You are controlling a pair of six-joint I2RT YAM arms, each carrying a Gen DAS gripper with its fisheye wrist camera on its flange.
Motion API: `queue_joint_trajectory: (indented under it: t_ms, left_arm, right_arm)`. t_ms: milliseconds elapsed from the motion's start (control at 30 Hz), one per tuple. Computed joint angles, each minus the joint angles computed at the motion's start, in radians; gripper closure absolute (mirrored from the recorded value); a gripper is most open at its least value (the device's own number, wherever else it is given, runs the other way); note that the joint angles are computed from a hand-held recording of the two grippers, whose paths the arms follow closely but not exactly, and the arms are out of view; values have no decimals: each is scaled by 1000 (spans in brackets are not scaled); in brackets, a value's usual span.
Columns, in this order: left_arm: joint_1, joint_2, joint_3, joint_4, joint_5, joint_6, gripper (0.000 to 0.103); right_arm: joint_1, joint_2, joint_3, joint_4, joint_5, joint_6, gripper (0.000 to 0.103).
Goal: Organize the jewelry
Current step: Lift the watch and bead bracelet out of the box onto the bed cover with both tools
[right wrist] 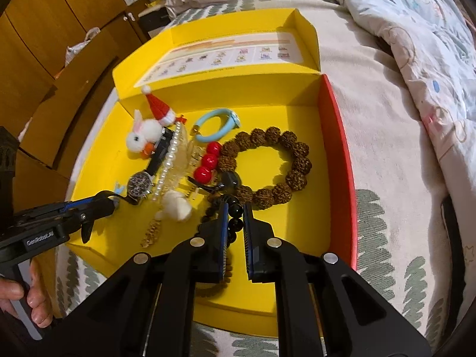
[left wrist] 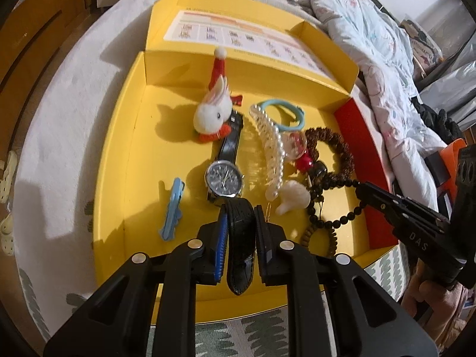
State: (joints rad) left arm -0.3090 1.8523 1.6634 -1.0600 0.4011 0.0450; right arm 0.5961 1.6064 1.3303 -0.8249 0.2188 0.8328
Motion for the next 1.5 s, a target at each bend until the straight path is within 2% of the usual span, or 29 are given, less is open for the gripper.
queue_joint_trajectory:
  t_ms: [433, 867, 1167, 1500]
  left_arm:
    - [6, -46, 5, 38, 12, -24, 87]
    - [16, -112, 19, 33, 44, -36, 87]
    - [30, -230, 15, -12, 56, -8, 87]
    - [46, -451, -12, -119, 111, 33, 87]
  right_arm:
    - [20, -108, -14, 47, -2, 3, 93]
    - [74, -170, 38, 10, 54, 1, 93]
    - [170, -223, 90, -89, 126, 37, 93]
    - [406, -222, 243, -277, 283, 160, 93]
